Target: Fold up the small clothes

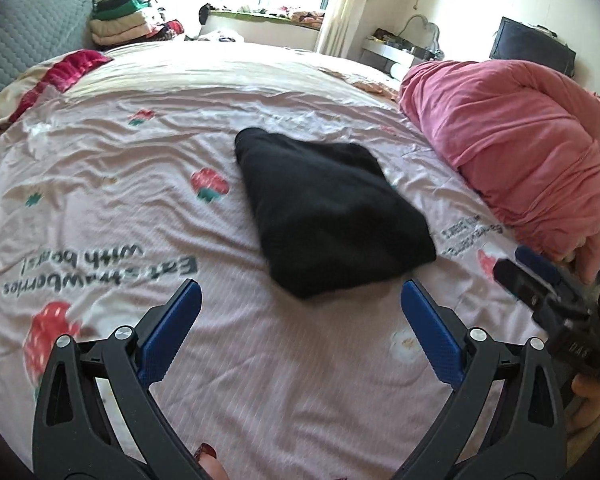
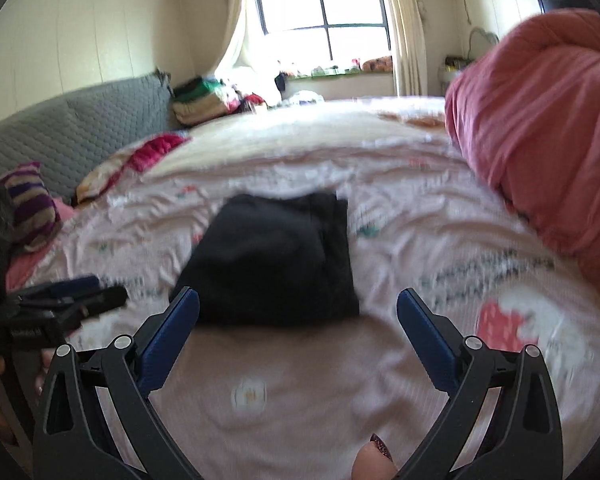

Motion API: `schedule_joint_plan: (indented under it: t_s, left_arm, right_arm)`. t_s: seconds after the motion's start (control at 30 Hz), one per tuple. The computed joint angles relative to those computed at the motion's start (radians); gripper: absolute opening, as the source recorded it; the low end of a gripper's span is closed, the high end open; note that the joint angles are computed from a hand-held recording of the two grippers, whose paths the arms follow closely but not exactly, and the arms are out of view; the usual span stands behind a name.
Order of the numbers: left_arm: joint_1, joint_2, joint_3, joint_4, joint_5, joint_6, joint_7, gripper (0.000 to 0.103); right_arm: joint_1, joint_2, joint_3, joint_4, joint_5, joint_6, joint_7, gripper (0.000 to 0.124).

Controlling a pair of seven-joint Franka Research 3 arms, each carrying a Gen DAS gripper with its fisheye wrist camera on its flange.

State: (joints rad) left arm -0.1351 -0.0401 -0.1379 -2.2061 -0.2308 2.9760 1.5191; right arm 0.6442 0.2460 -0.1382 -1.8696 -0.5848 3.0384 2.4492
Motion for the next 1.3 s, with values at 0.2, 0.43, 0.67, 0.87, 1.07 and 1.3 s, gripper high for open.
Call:
schedule_joint_plan:
  t_s: [0.2,0.43,0.67,0.87,1.07,1.3]
  left_arm:
    - [0.009,-0.009,0.004,-0.05,0.032,0.0,-0.045,0.094]
    - [0.008,-0.01,0.007,-0.074,0.043,0.002,-0.069,0.094]
    - [0.01,-0.011,0.009,-0.071,0.045,-0.005,-0.089,0.094]
    - [0.02,-0.011,0.007,-0.07,0.099,-0.009,-0.136,0.094]
    - [0.03,-0.007,0.004,-0.062,0.168,-0.028,-0.19,0.094]
    - [0.037,0.0,0.002,-0.054,0.207,-0.038,-0.223,0.094]
  right_arm:
    - [0.067,-0.006,-0.051,-0.018,-0.182,-0.076,0.198,0.098]
    - [0.011,0.007,0.008,-0.002,-0.276,-0.102,0.271,0.098]
    - [-0.028,0.019,0.055,0.006,-0.241,-0.108,0.22,0.099]
    - [-0.019,0.021,0.044,0.008,-0.248,-0.107,0.233,0.099]
    - [-0.02,0.02,0.041,0.004,-0.25,-0.099,0.243,0.099]
    - [-0.024,0.02,0.045,0.003,-0.239,-0.103,0.233,0.099]
